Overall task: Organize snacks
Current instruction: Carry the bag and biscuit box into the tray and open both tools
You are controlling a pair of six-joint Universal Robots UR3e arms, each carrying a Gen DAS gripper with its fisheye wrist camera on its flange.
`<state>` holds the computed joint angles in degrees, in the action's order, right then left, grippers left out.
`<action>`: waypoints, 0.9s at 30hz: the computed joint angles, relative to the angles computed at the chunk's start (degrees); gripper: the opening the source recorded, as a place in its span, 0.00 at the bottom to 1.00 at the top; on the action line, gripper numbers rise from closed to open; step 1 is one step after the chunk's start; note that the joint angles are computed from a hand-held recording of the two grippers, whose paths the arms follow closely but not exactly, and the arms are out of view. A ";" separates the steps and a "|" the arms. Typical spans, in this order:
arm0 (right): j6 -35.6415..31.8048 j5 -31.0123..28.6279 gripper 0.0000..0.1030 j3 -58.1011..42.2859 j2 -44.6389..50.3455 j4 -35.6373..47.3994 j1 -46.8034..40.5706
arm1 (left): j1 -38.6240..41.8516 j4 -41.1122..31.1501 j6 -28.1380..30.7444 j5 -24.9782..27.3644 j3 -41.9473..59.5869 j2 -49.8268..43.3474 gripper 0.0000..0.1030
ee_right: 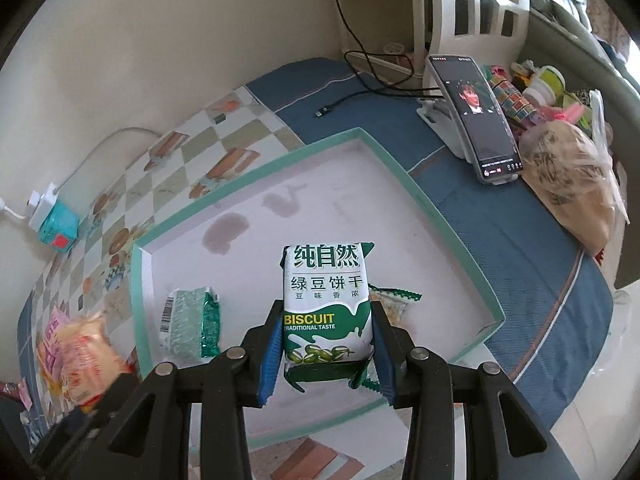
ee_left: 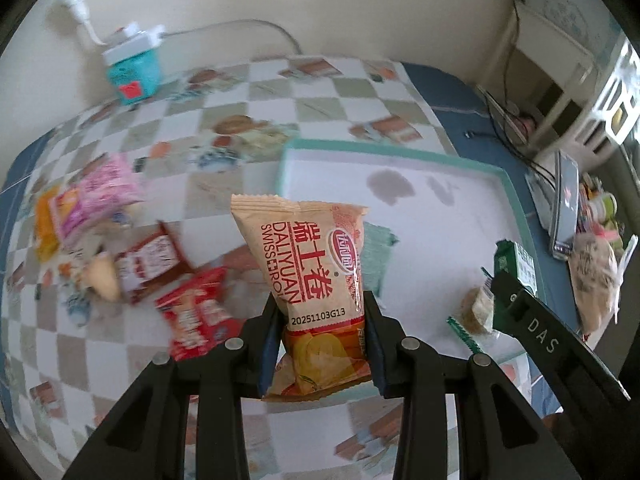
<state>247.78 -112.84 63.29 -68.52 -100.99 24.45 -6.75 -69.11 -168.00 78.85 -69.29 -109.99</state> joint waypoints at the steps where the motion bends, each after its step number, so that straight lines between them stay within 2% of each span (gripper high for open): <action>1: -0.07 0.07 0.41 0.38 -0.18 -0.29 -0.12 | -0.54 0.33 -0.08 0.14 0.24 -0.68 0.38; 7: -1.46 0.45 0.41 1.16 0.27 -2.72 -0.42 | -2.37 3.00 -0.98 -0.45 0.02 -3.14 0.40; 9: -1.27 0.11 0.42 1.59 0.34 -3.56 -0.47 | -2.01 3.23 -0.99 -0.77 0.11 -3.39 0.50; 10: -1.22 0.20 0.42 1.69 0.40 -3.84 -0.55 | -1.79 3.63 -1.02 -0.86 -0.15 -3.21 0.63; 13: -0.87 1.46 0.46 3.63 -0.21 -6.43 -1.06 | -1.58 4.71 -0.94 0.41 -0.08 -3.21 0.67; 15: -0.26 1.48 0.61 3.05 0.04 -5.24 -1.11 | -0.90 4.25 -1.01 0.60 0.27 -3.00 0.71; 16: -0.03 1.44 0.63 2.86 0.08 -4.81 -1.10 | -0.30 3.67 -1.29 0.75 0.74 -2.92 0.73; 21: 0.66 1.33 0.94 1.04 0.98 -1.51 -0.92 | 3.16 0.18 -4.47 3.18 3.91 -3.27 0.87; 23: -0.17 1.81 1.00 0.38 1.72 -1.52 -0.76 | 5.26 -1.44 -6.57 4.98 5.70 -3.93 0.91; 27: -2.41 2.62 1.00 -3.65 4.65 -0.42 0.05 | 10.77 -5.07 -9.90 6.38 9.31 -5.49 0.91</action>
<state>245.37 -110.22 59.64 -63.87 -101.41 24.50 4.01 -74.18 -177.90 85.23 -59.98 -115.48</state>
